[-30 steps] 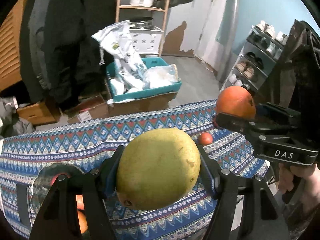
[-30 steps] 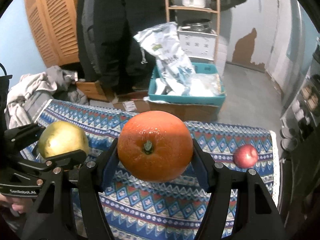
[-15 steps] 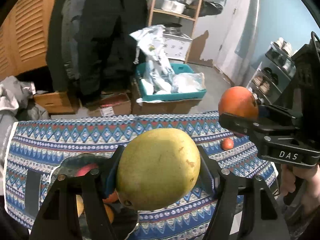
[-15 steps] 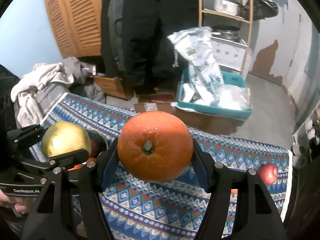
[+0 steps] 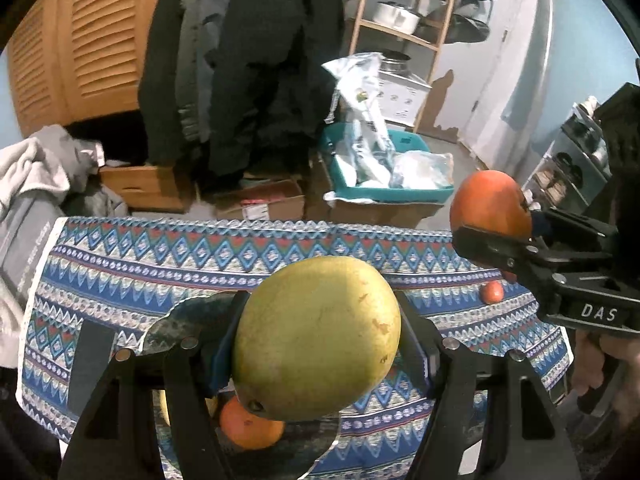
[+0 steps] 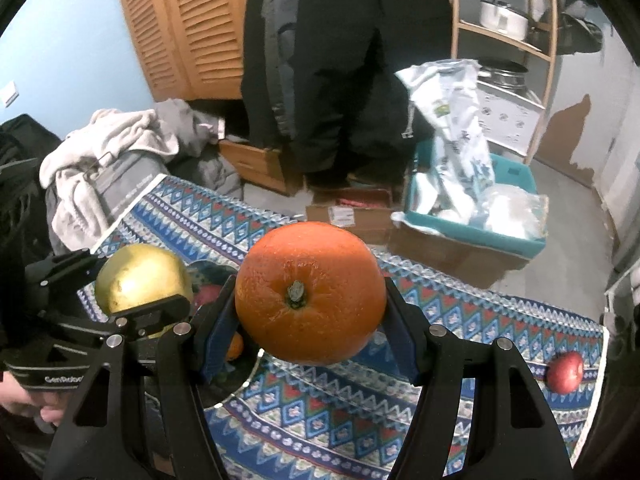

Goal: Organize fruits
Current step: 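Lower the pear into the bowl and open the left tool while the right tool releases the orange there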

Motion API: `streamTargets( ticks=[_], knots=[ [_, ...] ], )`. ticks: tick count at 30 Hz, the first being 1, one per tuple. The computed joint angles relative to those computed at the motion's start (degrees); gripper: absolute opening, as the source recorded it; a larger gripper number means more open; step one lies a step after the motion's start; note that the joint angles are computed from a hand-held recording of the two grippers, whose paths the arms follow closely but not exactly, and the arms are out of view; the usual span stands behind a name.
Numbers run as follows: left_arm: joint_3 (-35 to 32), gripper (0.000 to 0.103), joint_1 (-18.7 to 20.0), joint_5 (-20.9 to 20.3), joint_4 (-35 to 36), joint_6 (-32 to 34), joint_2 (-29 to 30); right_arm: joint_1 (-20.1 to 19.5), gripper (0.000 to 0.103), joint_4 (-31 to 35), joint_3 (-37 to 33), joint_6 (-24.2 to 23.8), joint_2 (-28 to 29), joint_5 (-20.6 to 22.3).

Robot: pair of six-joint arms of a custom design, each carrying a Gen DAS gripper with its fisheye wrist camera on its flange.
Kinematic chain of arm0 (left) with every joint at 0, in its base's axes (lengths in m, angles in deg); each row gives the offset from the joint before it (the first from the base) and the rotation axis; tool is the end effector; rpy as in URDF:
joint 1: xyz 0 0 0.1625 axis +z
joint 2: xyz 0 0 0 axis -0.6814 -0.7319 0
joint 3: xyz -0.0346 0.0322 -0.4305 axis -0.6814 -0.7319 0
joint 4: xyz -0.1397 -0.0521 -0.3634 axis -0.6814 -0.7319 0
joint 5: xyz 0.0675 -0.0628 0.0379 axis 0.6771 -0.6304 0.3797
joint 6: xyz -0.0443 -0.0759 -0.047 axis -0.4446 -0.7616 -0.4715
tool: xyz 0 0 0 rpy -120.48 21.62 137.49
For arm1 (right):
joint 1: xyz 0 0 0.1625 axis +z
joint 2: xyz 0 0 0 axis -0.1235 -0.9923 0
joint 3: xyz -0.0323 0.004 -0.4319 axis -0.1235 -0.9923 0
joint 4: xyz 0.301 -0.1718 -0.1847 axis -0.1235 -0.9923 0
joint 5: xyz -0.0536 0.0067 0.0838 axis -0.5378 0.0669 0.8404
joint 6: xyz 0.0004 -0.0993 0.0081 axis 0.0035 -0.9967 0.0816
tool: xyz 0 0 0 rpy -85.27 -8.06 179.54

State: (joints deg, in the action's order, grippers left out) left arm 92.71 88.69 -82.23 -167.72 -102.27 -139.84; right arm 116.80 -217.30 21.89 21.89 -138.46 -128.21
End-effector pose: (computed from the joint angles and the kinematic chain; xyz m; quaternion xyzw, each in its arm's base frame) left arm -0.3261 -0.6143 0.2690 0.2177 0.9138 -0.2473 0.2374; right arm 0.3154 -0.6310 0.2810 0.2421 -0.9022 0.2610 0.2434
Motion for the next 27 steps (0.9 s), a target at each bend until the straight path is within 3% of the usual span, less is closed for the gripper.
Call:
streamTargets(
  ticks=[10, 27],
  knots=[
    [0.97, 0.071, 4.11, 3.43, 1.63, -2.43, -1.17, -0.23, 0.067, 3.67, -2.44, 0.49, 4.34, 1.86],
    [0.36, 0.071, 9.73, 4.97, 7.62, -8.77, -0.66, -1.31, 0.067, 7.67, -4.72, -0.22, 11.24, 2.3]
  ],
)
